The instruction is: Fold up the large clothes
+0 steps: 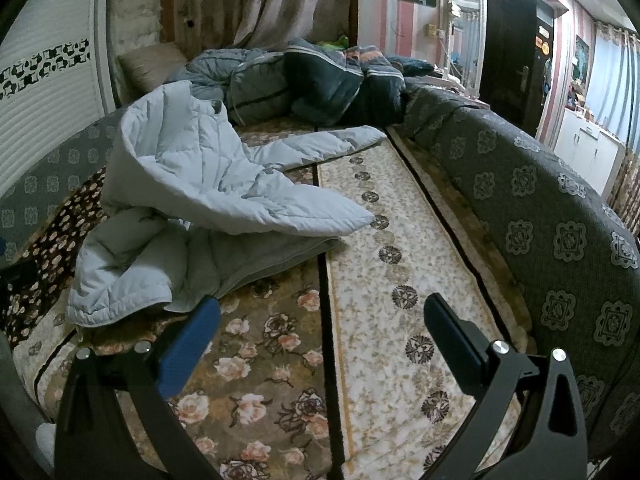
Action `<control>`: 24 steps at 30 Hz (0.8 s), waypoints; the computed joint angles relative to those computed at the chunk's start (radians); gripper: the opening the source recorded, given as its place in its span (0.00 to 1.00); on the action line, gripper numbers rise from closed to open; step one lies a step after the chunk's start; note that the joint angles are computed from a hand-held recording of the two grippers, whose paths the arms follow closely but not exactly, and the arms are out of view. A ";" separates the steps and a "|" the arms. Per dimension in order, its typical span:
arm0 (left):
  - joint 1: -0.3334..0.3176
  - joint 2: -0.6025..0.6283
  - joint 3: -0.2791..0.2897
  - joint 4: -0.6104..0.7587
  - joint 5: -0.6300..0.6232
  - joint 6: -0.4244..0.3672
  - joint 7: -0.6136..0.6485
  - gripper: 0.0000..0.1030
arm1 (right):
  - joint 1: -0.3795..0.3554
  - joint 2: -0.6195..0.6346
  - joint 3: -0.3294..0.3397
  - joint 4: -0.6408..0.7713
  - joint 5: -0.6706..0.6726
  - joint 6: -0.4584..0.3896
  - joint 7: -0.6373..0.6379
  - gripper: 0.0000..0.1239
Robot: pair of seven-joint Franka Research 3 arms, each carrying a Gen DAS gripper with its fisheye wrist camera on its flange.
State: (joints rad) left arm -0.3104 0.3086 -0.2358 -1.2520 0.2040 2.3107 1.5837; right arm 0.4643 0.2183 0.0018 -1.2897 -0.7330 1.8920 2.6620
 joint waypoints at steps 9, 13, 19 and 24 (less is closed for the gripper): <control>-0.007 0.028 0.004 0.047 0.004 -0.039 0.000 0.97 | -0.002 -0.003 -0.001 -0.007 0.000 0.006 0.005 0.82; -0.007 0.030 0.004 0.051 0.003 -0.040 0.000 0.97 | -0.005 -0.004 0.001 -0.010 0.004 0.012 0.002 0.82; -0.004 0.044 0.003 0.063 -0.007 -0.040 0.000 0.97 | 0.000 -0.007 0.002 -0.029 -0.035 0.045 -0.001 0.82; 0.002 0.110 0.001 0.148 -0.051 -0.106 0.007 0.97 | 0.001 0.010 0.000 -0.015 -0.052 0.056 -0.022 0.82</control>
